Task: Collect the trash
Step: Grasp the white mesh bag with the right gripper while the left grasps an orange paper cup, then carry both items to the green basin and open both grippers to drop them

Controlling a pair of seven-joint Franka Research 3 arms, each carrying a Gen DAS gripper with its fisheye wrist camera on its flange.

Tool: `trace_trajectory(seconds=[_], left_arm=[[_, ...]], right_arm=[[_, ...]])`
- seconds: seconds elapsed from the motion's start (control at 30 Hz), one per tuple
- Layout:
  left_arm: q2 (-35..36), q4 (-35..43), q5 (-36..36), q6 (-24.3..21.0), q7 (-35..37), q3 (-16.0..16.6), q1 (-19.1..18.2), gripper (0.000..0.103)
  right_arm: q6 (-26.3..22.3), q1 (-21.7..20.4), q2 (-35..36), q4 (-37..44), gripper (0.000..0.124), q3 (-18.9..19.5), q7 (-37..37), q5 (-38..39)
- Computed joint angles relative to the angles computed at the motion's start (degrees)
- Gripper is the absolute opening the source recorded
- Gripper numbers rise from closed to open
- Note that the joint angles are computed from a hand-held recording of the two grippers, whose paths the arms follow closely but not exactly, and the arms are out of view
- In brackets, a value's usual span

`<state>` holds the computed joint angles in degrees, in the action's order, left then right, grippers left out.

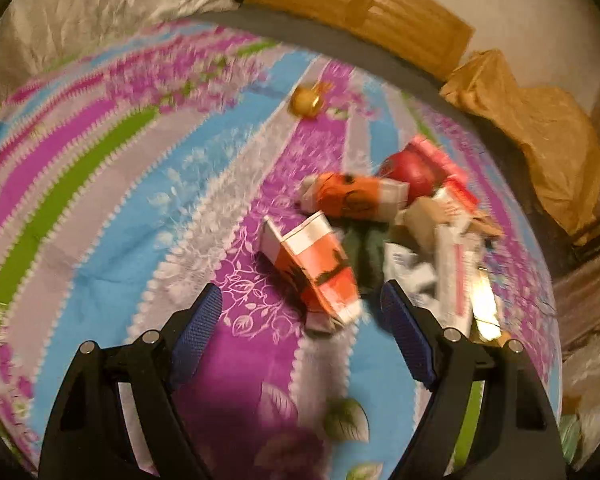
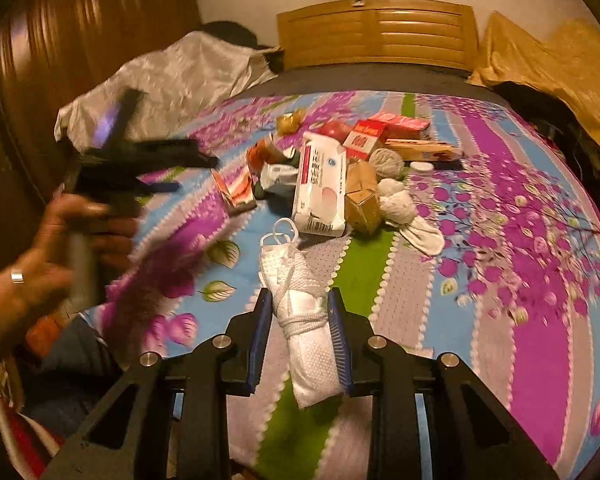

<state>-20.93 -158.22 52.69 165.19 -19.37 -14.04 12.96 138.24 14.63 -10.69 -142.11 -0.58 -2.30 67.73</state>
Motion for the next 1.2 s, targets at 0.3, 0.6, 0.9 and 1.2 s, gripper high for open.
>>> trace_trajectory(seconds=[0.3,0.6,0.9,1.2], left_arm=[[-6.16,-6.74,-4.24,6.38,-0.44,-0.2,-1.36,0.006],[-9.88,4.25,-12.95,-5.86,15.07,-5.97,-12.71,0.006],[19.74,36.85,-4.76,-1.07,29.77,-8.39,-17.18,0.007],[54.6,79.94,-29.69,-8.03,74.4,-6.55,-35.4,0.007]], right_arm=[[0.5,-1.71,-4.62,-1.47,0.03,-2.24,3.56,0.66],[1.15,-7.02,-9.69,0.33,0.03,-7.18,11.5,0.49],[12.65,-17.88,-7.57,8.04,0.03,-12.85,22.72,-7.36],[18.34,-29.59,6.21,20.88,0.03,-16.37,36.68,-20.74]])
